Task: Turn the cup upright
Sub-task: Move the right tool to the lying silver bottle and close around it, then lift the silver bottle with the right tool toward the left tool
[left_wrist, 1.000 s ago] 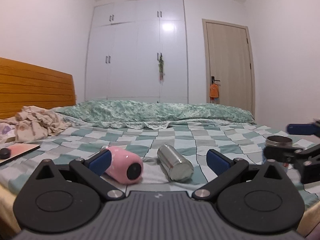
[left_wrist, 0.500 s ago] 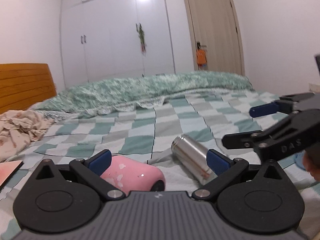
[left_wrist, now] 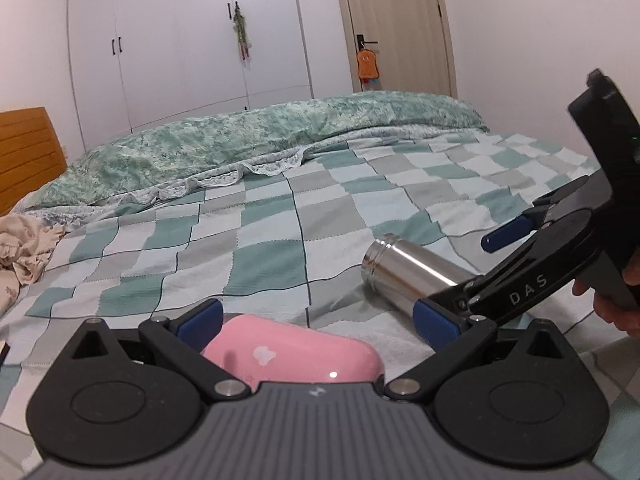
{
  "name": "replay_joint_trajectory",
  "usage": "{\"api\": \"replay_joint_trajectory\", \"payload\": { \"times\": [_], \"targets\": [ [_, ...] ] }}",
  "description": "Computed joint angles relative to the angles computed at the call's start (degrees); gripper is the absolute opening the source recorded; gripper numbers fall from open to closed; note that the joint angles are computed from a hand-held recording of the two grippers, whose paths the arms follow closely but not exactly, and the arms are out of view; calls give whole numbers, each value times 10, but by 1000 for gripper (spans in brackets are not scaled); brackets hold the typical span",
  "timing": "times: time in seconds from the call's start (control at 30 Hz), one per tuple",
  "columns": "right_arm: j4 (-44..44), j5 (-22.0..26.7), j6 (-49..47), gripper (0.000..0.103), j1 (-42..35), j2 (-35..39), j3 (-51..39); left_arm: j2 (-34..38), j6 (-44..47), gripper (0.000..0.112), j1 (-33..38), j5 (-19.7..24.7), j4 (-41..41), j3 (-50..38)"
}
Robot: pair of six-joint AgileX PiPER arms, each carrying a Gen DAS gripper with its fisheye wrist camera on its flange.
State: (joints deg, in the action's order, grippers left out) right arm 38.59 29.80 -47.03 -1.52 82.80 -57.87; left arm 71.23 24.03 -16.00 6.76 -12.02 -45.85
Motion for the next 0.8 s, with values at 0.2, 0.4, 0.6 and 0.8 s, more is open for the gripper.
{"api": "replay_joint_trajectory", "payload": {
  "times": [0.2, 0.4, 0.6, 0.8],
  "targets": [
    [-43, 36, 76, 72, 12, 56, -43, 13, 151, 103, 14, 9, -143, -8],
    [-6, 66, 89, 64, 8, 60, -50, 6, 166, 103, 13, 13, -162, -7],
    [25, 98, 88, 64, -22, 11, -35, -39, 86, 103, 5, 36, -92, 1],
    [24, 154, 92, 63, -78, -109, 16, -119, -52, 103, -39, 77, 28, 22]
  ]
}}
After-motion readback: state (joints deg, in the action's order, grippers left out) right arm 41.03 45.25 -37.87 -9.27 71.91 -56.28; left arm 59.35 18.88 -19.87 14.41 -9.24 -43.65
